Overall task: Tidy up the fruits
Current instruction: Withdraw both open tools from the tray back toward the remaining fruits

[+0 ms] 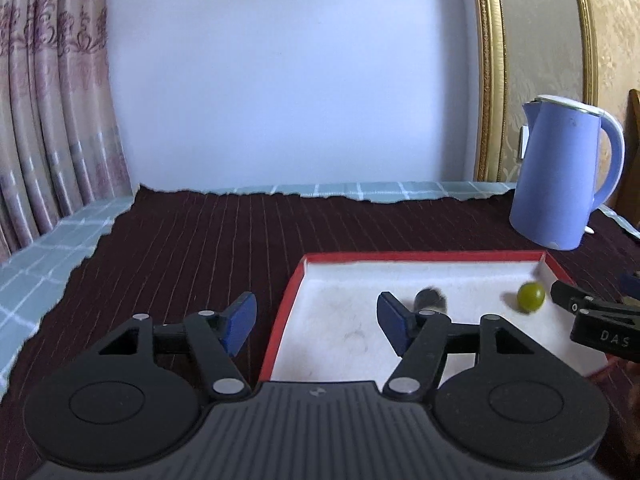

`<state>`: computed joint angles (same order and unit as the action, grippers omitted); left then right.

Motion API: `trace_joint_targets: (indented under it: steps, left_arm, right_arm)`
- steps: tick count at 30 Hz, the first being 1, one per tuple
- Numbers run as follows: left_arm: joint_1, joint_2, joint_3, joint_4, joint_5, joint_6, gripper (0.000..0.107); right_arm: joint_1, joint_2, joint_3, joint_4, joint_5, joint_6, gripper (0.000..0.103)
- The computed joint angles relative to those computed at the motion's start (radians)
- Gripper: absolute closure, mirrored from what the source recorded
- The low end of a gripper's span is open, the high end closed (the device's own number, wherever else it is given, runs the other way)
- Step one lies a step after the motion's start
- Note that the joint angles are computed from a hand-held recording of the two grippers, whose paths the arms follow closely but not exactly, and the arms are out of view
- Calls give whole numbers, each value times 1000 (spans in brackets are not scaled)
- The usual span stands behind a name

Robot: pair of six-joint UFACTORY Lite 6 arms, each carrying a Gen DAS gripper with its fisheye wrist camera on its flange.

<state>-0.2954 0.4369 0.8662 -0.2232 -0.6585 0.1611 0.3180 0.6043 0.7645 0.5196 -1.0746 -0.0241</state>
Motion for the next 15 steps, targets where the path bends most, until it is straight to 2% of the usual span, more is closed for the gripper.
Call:
trace_joint_targets:
  steps: [3, 6, 10, 15]
  left_arm:
    - [39, -12, -47, 83, 2, -77, 40]
    - [66, -3, -74, 166, -23, -147, 41]
    - [43, -7, -113, 122, -76, -104, 40]
    - [27, -58, -144, 50, -98, -51, 40]
  right_arm:
    - [53, -9, -12, 77, 36, -57, 0]
    - [151, -2, 2, 251, 26, -195, 0]
    - [256, -7, 14, 401, 27, -308, 0]
    - [356, -40, -7, 534, 3, -300, 0]
